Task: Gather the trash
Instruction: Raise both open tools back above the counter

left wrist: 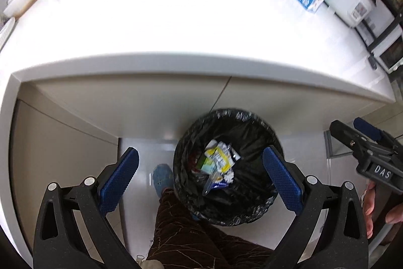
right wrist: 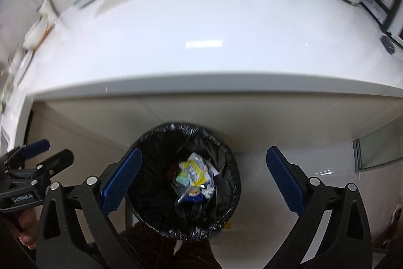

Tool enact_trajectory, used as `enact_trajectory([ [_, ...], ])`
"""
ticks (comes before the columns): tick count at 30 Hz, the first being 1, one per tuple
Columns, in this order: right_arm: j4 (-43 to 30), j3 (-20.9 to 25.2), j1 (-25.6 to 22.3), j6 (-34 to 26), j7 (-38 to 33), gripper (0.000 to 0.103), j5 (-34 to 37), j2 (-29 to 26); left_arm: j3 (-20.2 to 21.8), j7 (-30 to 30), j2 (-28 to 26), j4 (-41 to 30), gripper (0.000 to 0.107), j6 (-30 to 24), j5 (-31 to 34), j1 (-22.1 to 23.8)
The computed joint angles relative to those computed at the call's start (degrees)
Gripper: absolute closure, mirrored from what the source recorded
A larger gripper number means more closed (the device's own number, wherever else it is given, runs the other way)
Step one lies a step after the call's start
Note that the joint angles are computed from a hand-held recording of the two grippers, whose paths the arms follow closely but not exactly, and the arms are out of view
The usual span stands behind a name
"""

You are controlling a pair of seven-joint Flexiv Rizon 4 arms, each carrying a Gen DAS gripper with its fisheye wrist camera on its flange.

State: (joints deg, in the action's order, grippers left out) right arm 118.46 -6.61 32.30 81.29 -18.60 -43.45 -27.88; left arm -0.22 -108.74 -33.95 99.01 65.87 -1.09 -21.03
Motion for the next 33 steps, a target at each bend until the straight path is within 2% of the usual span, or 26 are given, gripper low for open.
enact_trajectory([
  [5, -0.4, -2.2, -0.2, -0.8, 1.7, 0.008, -2.7, 2.3, -0.1, 0.5, 0.3, -2.9, 0.010, -0.9, -0.2, 0.6],
  [17, -6.3, 0.0, -5.3, -4.3, 4.3, 0.008, -9.4, 3.5, 0.2, 0.6, -1.4, -12.4, 0.010, -5.8, 0.1, 1.3],
  [25, -12.8, 2.1, -7.2, -7.4, 0.4, 0.008, -6.8, 1.2, -0.4, 2.6, -4.1, -19.5, 0.010, -8.2, -0.9, 2.4],
  [33, -22.8, 3.2, -8.1, -12.5, -7.6, 0.008, 0.0, -3.6, 0.8, 3.6, -9.4, -30.8, 0.010, -13.4, -0.9, 3.2],
])
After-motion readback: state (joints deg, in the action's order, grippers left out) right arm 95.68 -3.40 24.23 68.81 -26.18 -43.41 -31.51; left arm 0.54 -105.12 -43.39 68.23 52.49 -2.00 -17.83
